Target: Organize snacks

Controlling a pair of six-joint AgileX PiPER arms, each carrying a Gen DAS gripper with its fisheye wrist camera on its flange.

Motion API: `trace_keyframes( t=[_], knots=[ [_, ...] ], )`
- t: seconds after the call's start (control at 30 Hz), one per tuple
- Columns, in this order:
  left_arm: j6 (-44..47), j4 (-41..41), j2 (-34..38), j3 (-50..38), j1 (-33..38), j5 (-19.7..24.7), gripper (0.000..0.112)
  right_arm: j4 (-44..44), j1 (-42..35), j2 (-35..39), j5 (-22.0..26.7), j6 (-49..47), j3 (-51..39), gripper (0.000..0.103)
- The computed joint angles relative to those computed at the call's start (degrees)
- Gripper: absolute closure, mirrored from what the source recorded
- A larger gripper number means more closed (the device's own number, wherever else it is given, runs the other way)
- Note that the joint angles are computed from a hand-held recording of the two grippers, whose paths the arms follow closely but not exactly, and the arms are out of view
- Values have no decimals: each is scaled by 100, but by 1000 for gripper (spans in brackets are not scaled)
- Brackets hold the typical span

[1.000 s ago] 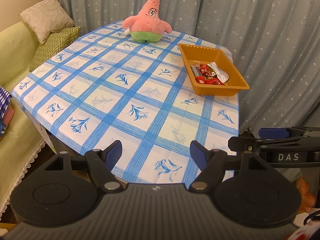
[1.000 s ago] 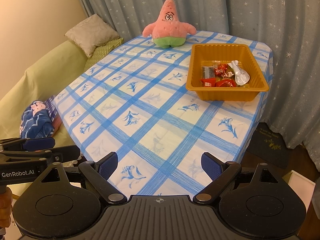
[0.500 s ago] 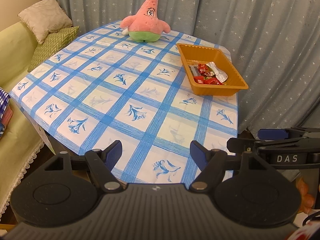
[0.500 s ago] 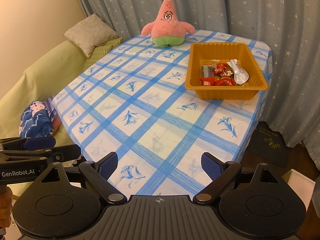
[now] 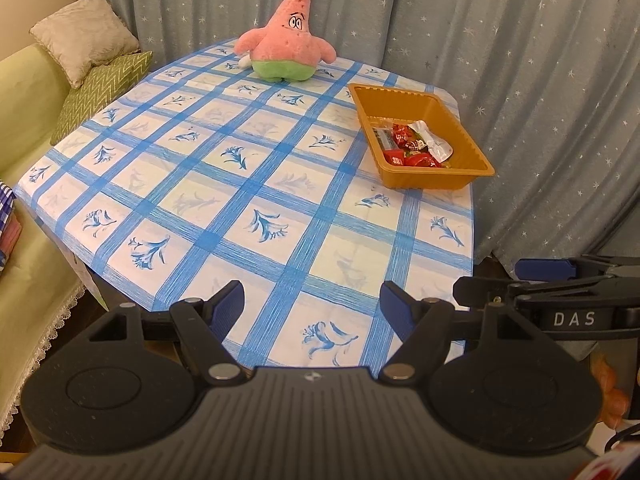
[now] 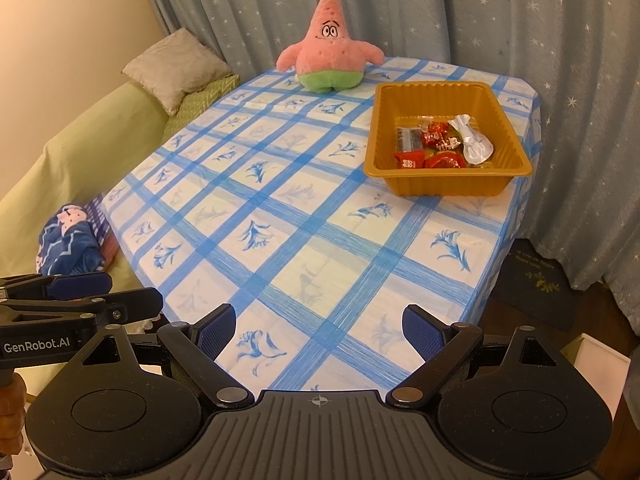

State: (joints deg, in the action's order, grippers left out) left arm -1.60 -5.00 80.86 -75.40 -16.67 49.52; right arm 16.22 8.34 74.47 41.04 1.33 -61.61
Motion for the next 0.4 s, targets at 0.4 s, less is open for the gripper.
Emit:
trace_keyframes(
  t=[0.4],
  knots=[
    [105, -124, 264, -188, 8, -12, 39, 106, -173, 132, 71, -191, -110, 13]
  ],
)
